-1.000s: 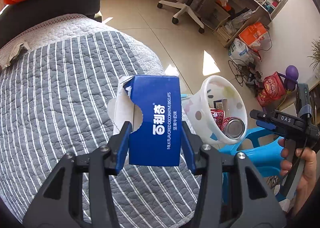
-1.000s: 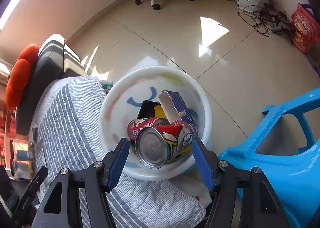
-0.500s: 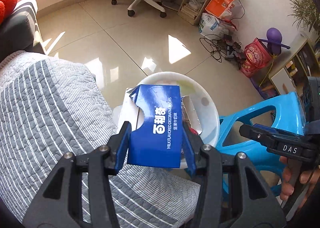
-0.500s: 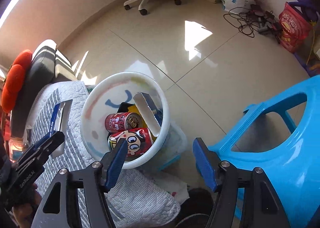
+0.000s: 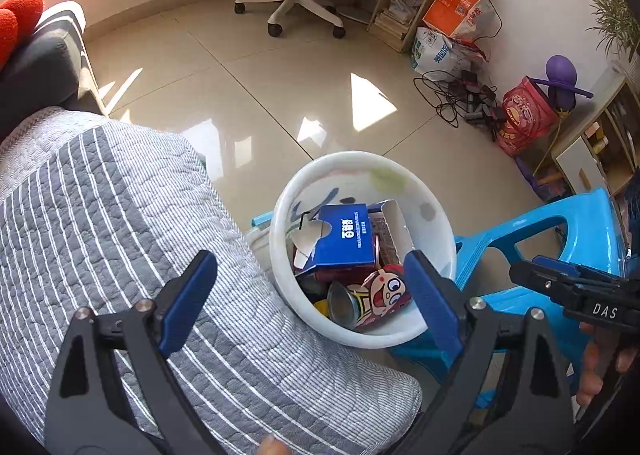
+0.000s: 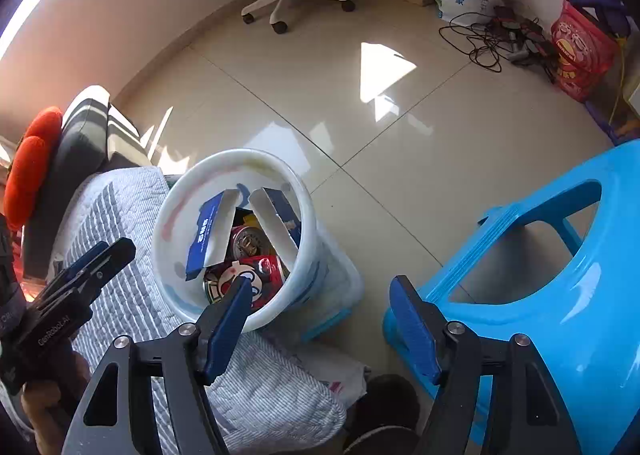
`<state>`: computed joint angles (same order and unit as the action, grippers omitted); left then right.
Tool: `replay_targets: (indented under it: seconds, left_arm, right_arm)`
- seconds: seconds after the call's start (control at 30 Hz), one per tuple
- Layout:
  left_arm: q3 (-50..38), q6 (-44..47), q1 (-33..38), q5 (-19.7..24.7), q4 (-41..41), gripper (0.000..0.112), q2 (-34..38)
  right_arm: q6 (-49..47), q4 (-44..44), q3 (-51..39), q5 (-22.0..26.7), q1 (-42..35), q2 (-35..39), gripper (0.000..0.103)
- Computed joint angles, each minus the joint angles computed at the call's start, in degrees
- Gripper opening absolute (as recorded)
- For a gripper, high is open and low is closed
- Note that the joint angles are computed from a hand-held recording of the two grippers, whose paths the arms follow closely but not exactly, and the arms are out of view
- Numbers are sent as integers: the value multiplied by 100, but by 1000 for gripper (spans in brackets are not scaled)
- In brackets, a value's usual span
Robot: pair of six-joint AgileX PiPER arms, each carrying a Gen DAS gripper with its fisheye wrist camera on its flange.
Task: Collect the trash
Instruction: 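Open the left tool to drop the biscuit box into the bucket, then grasp the orange peel with the left tool while the right tool grasps the crumpled paper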
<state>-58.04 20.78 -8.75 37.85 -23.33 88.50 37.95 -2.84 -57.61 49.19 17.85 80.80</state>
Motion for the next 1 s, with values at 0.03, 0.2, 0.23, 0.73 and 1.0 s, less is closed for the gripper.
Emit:
replay_targets:
  seconds: [0.03, 0.2, 0.23, 0.73, 1.0]
  left_arm:
    - [115, 2, 64, -28, 105, 99, -133]
    - [610, 33, 536, 5, 535, 102, -727]
    - [691, 147, 689, 58, 523, 102, -825]
    - [1417, 1796, 4074, 208, 829, 102, -1433]
    - [699, 3086, 6132, 103, 478, 102, -564]
  right_arm:
    - [44, -36, -28, 16, 60, 6, 73]
    - [233, -145, -213, 80, 407, 63, 75]
    - [288, -185, -260, 100, 495, 88, 75]
    - [1161, -647, -1687, 563, 2155, 1297, 79]
    - [1219, -776, -3139, 1090, 2971, 2534, 79]
